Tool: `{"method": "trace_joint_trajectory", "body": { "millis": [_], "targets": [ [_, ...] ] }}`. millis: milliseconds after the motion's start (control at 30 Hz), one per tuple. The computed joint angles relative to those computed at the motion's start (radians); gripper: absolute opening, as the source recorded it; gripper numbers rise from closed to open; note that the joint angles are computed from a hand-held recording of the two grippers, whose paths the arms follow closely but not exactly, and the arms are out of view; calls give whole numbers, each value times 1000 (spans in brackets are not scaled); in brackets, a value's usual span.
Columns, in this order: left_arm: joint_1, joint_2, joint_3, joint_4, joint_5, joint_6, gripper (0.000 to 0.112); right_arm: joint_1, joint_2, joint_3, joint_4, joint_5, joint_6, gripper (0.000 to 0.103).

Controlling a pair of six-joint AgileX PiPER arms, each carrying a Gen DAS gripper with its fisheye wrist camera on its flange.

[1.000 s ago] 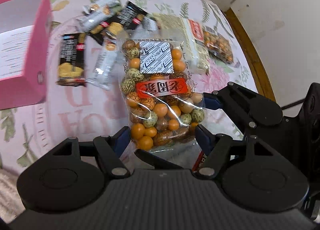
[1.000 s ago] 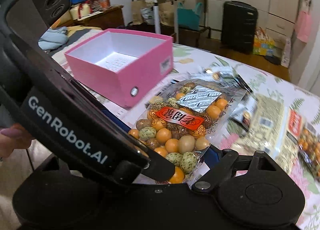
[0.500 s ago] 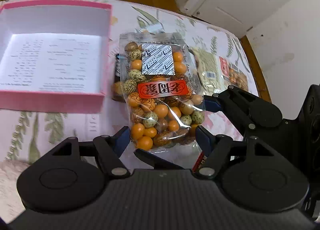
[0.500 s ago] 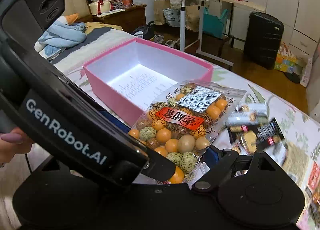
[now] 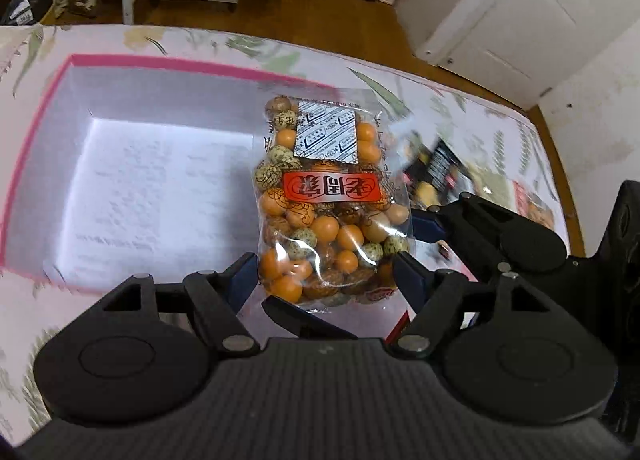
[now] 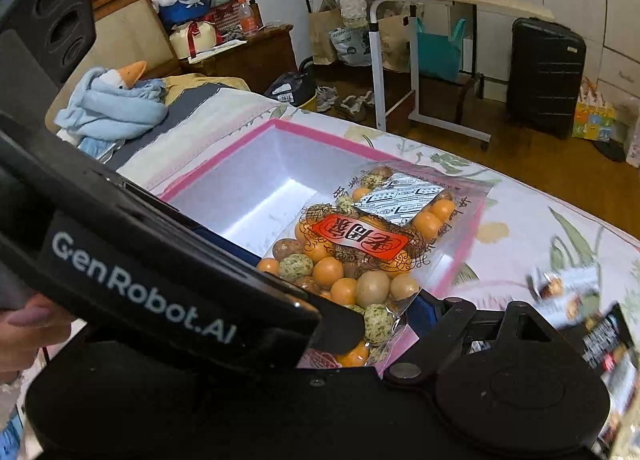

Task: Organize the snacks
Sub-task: 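Carry the peanut bag with the left tool into the pink box and release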

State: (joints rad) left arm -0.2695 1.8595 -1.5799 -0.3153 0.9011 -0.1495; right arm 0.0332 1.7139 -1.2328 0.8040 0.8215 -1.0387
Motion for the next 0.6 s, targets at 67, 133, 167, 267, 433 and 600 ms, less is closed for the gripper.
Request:
{"method": "trace_joint_trajectory", "body": {
  "millis": [67, 133, 167, 267, 433, 600],
  "targets": [
    [37, 57, -58, -19, 25, 22, 73, 21, 70, -73, -26, 16, 72, 88],
    [66, 109, -97, -38, 36, 20, 74, 38, 143, -147, -53, 43, 160, 88],
    [72, 135, -116, -36, 39, 18, 74, 46, 177, -184, -72, 58, 203, 88],
    [104, 187, -132, -92, 42, 51, 74, 75, 229, -241, -146, 68, 305, 88],
    [138, 233, -91, -207, -22, 119, 76, 143, 253, -252, -288, -1, 343, 89],
    [146, 227, -16, -293, -91, 189, 76, 193, 206, -195, -396, -46, 279, 90]
  ]
}}
